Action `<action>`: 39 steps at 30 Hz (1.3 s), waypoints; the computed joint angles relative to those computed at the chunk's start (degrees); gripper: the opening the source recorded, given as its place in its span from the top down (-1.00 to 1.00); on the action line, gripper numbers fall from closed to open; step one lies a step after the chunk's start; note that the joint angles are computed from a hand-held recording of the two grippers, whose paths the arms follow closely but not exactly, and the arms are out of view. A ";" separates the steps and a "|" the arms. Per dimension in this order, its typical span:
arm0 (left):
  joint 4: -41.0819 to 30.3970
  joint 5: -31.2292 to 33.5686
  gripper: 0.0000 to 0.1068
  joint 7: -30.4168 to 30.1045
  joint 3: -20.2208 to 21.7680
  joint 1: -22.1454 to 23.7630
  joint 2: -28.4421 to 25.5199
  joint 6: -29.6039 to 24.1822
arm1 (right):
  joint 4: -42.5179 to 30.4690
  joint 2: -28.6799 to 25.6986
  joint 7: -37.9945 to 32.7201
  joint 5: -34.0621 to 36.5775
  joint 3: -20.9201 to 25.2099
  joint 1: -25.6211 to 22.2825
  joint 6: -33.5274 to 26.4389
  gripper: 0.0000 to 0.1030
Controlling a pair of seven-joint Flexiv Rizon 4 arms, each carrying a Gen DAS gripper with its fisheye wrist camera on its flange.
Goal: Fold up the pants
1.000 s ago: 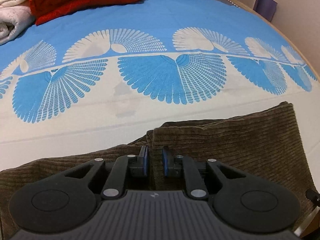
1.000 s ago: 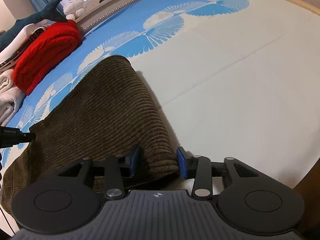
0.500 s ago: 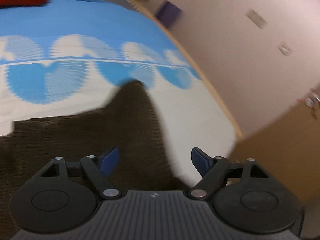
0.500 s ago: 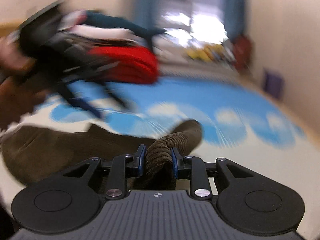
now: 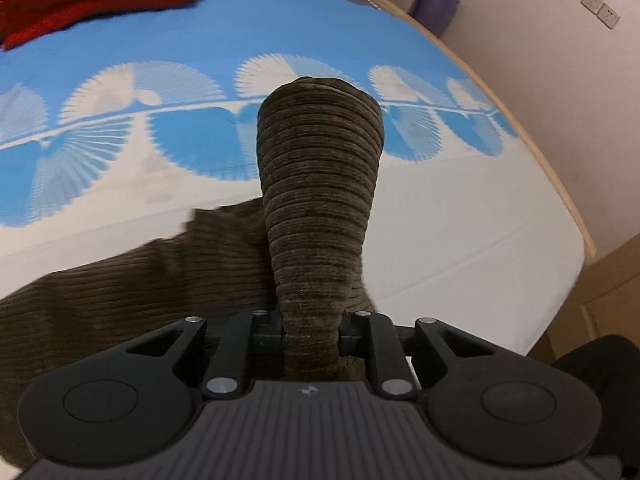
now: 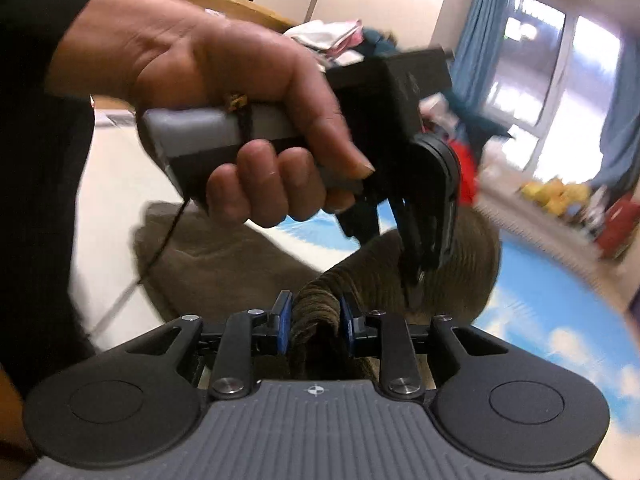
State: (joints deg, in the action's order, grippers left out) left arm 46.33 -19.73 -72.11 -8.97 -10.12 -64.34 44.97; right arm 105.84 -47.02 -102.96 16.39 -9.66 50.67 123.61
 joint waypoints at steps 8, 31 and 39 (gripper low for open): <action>16.53 -2.03 0.63 -0.58 1.02 8.09 8.11 9.01 | 1.40 -1.10 40.70 -50.69 21.19 -31.15 6.45 0.65; 15.64 -7.89 -0.64 -11.72 1.13 20.04 1.24 4.57 | -40.41 -23.47 48.49 -28.88 33.33 -29.96 -38.31 -0.49; 10.24 -8.69 -0.51 -9.51 -0.15 20.29 -2.69 1.93 | -46.21 -25.40 43.45 -25.50 31.67 -27.10 -41.51 -0.25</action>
State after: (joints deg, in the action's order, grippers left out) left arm 56.57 -28.42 -81.62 -9.12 10.17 -67.03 46.90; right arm 59.63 -72.42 -59.51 -9.11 22.01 23.57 82.11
